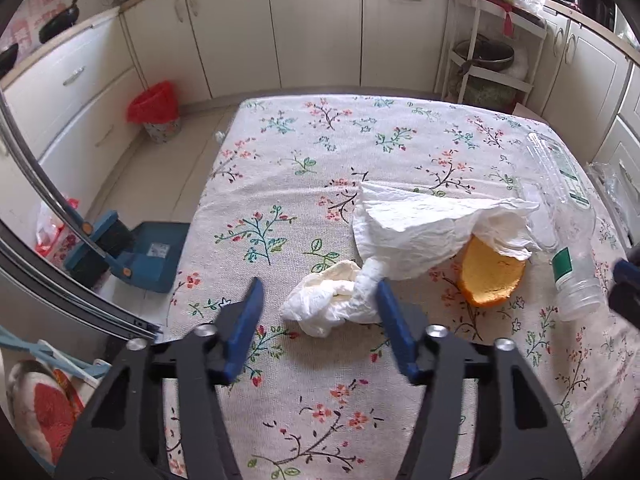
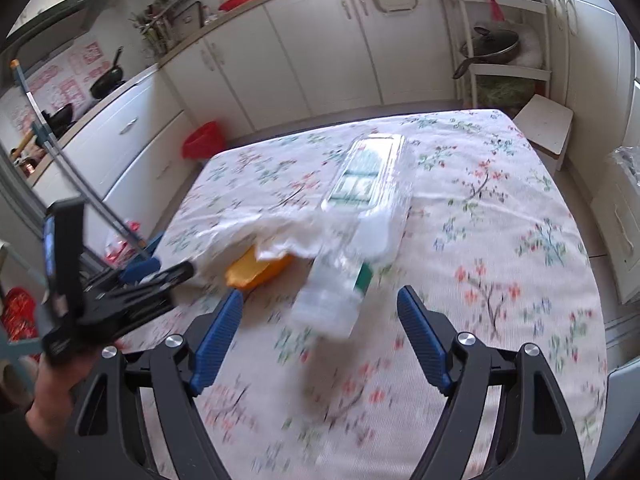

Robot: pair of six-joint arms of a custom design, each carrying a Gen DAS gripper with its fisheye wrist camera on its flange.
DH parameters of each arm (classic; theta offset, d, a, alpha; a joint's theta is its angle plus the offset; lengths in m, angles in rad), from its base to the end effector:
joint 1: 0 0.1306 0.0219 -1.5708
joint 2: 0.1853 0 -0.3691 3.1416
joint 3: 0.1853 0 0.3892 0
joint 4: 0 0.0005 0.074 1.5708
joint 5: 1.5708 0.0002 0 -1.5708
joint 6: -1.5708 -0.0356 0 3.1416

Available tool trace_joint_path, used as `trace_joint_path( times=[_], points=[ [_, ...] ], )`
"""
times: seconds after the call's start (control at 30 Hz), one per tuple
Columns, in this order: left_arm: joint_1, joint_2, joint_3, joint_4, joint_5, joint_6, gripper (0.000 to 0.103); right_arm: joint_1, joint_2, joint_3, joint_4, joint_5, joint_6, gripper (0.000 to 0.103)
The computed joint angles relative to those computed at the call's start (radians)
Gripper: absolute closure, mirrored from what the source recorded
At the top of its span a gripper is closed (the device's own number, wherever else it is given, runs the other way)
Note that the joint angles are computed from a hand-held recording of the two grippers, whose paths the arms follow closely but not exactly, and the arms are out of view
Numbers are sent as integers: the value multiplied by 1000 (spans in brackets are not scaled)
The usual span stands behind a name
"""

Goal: Collect trash
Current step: 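Grasp the clear plastic bottle with the right tool while the left tool grasps the tissue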

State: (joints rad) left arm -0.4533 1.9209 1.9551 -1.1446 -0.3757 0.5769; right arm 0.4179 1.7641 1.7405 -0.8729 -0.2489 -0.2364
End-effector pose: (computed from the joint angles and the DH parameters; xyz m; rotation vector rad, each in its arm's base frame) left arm 0.5868 -0.2719 0.3653 -0.2718 2.5467 0.1279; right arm 0.5587 0.2572 0.3795 -0.3383 2.4990 0.5822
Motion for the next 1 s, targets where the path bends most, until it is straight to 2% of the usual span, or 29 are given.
trace_joint_path(
  times=[0.03, 0.1, 0.17, 0.27, 0.37, 0.5, 0.53, 1.0],
  points=[
    [7, -3, -5, 3, 26, 0, 64, 0, 16, 18, -2, 6, -6, 27],
    [12, -11, -20, 18, 53, -2, 68, 1, 53, 60, -3, 19, -20, 27],
    [13, -20, -30, 26, 67, -19, 78, 2, 82, 92, -5, 33, -20, 27],
    [15, -33, -45, 22, 92, -43, 87, 2, 117, 134, -22, 47, -13, 27],
    [16, -56, -71, 29, 117, -60, 92, -6, 133, 150, -47, 23, -14, 47],
    [12, -84, -97, 37, 132, -61, 97, -19, 125, 141, -60, -23, -8, 50],
    [10, -91, -103, 40, 133, -61, 102, -22, 117, 132, -58, -36, -9, 50],
    [-45, -215, -206, 115, 130, -32, 102, -82, -40, -43, -3, -242, -86, 51]
  ],
)
